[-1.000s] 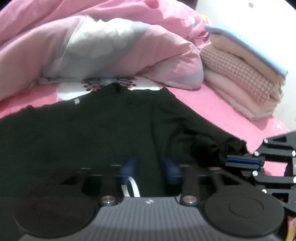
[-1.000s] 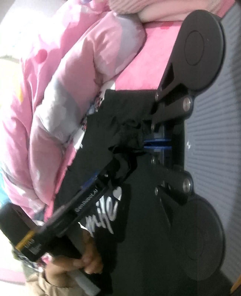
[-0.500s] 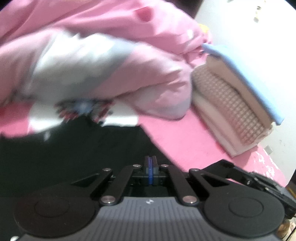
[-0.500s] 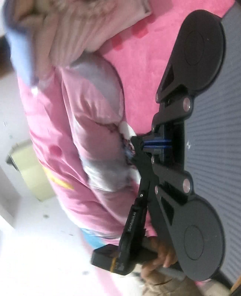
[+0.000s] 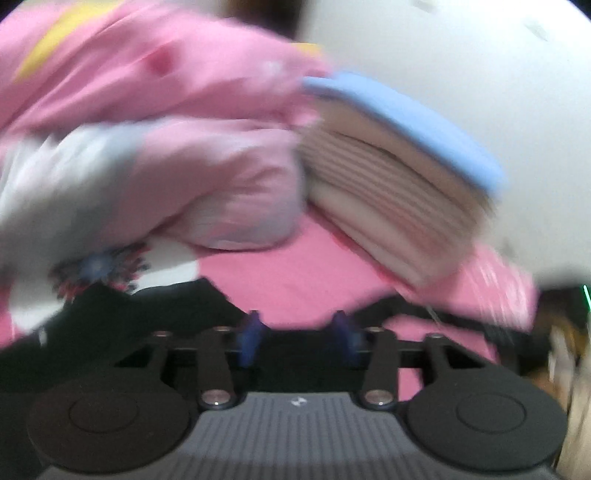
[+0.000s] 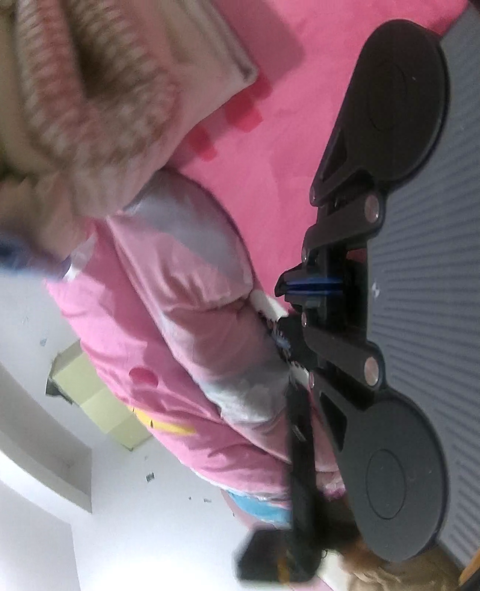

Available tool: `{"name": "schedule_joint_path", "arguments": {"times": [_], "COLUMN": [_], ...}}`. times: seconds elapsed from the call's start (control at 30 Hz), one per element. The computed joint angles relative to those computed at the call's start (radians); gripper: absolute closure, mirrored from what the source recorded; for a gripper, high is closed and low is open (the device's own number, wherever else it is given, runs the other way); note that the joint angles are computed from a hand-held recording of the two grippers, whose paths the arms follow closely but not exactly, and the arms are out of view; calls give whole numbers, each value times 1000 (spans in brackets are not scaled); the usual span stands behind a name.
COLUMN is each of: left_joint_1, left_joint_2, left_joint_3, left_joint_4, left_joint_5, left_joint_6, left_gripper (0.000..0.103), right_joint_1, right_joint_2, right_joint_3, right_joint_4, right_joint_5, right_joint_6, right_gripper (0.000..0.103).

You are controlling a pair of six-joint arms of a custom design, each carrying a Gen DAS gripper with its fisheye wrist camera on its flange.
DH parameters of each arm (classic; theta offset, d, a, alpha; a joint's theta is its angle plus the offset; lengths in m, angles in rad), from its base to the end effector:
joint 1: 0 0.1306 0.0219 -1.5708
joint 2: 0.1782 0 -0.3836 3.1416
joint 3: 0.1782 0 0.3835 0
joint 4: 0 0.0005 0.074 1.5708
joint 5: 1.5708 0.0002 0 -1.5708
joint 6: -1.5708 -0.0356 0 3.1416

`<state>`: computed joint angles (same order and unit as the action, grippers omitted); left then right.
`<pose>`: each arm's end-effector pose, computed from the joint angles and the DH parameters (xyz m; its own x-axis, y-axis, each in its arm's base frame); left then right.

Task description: Fold clothes

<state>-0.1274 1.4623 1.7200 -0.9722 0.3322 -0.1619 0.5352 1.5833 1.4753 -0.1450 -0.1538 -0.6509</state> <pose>0.4950 -0.0756 0.5403 -0.5827 0.2283 -0.7800 0.4645 0.8811 -0.0891 0.4977 0.3008 0.4384 -0.5540 0.3676 -0.7470 -0.3720 0.6934 0.6171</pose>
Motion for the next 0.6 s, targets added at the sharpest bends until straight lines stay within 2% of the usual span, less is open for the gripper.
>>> {"name": "schedule_joint_path", "arguments": {"times": [0.1, 0.17, 0.23, 0.27, 0.3, 0.4, 0.6], "left_joint_1": [-58, -90, -110, -120, -120, -109, -97], "left_joint_2": [-62, -81, -81, -81, -77, -57, -37], "left_joint_3": [-94, -142, -171, -185, -189, -170, -138], "left_joint_4": [2, 20, 48, 62, 69, 74, 136], "left_joint_5": [-58, -127, -202, -239, -251, -246, -262], "left_joint_6": [-194, -265, -289, -302, -297, -257, -249], "left_gripper": [51, 52, 58, 67, 77, 95, 98], "right_joint_1": [-13, -22, -27, -27, -28, -31, -36], "right_joint_2": [2, 3, 3, 2, 2, -2, -7], "right_joint_3": [-22, -35, -43, -48, -51, -64, -84], "right_joint_4": [26, 46, 62, 68, 73, 94, 132], "right_joint_5": [-7, -17, -24, -26, -29, -40, -52], "right_joint_6": [-52, -86, -104, -106, -107, -116, -138], "right_gripper": [101, 101, 101, 101, 101, 101, 101]}}
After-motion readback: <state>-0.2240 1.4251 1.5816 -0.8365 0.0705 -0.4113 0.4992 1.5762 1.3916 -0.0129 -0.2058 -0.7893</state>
